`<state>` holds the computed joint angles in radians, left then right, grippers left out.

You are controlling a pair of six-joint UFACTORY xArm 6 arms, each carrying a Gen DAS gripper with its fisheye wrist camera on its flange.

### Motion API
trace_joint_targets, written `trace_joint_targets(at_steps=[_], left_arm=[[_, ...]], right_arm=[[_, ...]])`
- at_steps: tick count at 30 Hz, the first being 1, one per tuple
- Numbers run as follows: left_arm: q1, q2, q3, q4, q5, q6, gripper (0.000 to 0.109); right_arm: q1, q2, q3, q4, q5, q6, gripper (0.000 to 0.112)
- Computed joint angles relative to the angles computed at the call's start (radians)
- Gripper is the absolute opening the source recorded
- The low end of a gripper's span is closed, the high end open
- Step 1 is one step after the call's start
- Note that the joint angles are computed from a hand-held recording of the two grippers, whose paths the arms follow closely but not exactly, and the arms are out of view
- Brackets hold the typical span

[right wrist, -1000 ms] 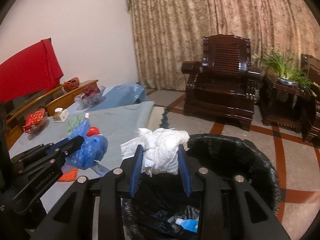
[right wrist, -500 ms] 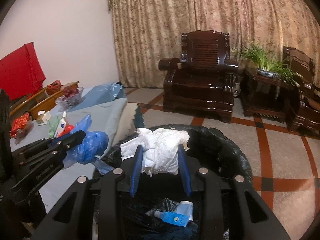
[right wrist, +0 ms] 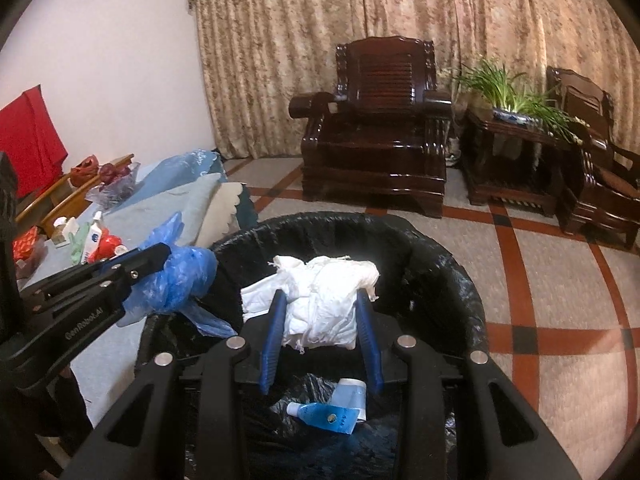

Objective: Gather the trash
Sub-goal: 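Open both grippers to drop the tissue and bag into the bin, then move both grippers back over the table toward the remaining trash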

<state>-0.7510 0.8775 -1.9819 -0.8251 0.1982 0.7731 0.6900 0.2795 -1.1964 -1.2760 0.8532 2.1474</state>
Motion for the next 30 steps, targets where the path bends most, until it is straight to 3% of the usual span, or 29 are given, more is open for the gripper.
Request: trace_joint_targets(at_steps=[4,6,11,13,18,30], left_arm=[[-0.003,0.002,-0.01,-0.059,0.012,0.052,0.021],[-0.004,-0.004,-0.005,-0.087,0.011,0.077,0.041],[-0.001,-0.028,0.017,-0.175,-0.003,0.141,0.064],[-0.002,-0.039,0.027,-0.205,-0.024,0.169,0.072],[0.003,-0.076,0.063,-0.248,-0.069,0.212,0.085],[0.062,-0.198,0.194,-0.357,-0.168,0.3,0.091]], right_arm=[[0.007,-0.008,0.009,0.014,0.02,-0.004,0.043],[0.011,-0.016,0.016,0.018,0.034,-0.002,0.044],[0.022,-0.023,0.016,0.021,0.083,0.002,0.09],[0.031,-0.025,0.012,0.023,0.107,-0.002,0.097],[0.034,-0.019,-0.004,0.01,0.107,0.001,0.097],[0.032,0.101,-0.205,-0.016,0.074,-0.103,0.097]])
